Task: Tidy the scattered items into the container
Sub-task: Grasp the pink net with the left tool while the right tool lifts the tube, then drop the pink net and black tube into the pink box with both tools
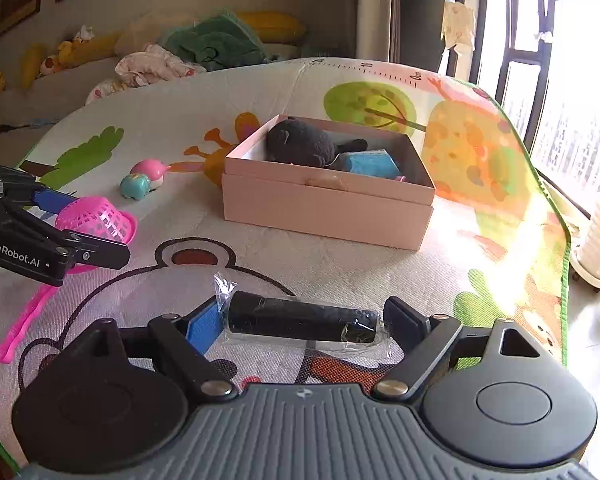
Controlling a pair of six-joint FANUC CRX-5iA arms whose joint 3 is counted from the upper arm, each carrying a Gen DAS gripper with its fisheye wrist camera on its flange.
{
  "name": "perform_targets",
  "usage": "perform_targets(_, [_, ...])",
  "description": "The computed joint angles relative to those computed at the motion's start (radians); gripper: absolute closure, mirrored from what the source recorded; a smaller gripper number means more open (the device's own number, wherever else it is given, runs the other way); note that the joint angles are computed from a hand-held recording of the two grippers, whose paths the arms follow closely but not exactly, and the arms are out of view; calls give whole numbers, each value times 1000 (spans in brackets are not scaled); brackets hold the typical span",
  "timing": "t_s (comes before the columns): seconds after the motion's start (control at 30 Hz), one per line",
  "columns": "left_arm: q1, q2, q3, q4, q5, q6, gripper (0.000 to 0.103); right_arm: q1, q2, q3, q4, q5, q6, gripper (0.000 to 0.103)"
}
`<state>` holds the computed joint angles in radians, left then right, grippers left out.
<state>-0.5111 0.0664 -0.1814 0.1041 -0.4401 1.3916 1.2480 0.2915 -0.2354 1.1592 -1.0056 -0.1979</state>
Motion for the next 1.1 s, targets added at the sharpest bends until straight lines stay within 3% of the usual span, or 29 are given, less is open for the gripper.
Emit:
perform_targets(0.17, [-30, 35, 69, 43, 28, -58, 15, 13, -55, -61, 97, -80, -36, 17])
perform_targets(0.37, [-48, 146, 270, -50, 66, -39, 15, -45, -101, -108, 247, -133, -100, 17])
perform_targets(0.77, [-23, 470, 593, 86, 180, -164, 15, -260, -51, -45, 423, -56, -121, 17])
perform_targets(0.9, [-12, 549, 662, 165, 117, -225, 12, -310, -19, -10, 427, -14, -121, 17])
perform_targets(0.97, [-3, 550, 617, 283, 114, -319, 8, -327, 1, 13, 411, 12, -112, 17])
perform_targets(1.1, [-5, 463, 407, 494, 216, -533, 5, -351, 35, 48, 401, 67, -100, 17])
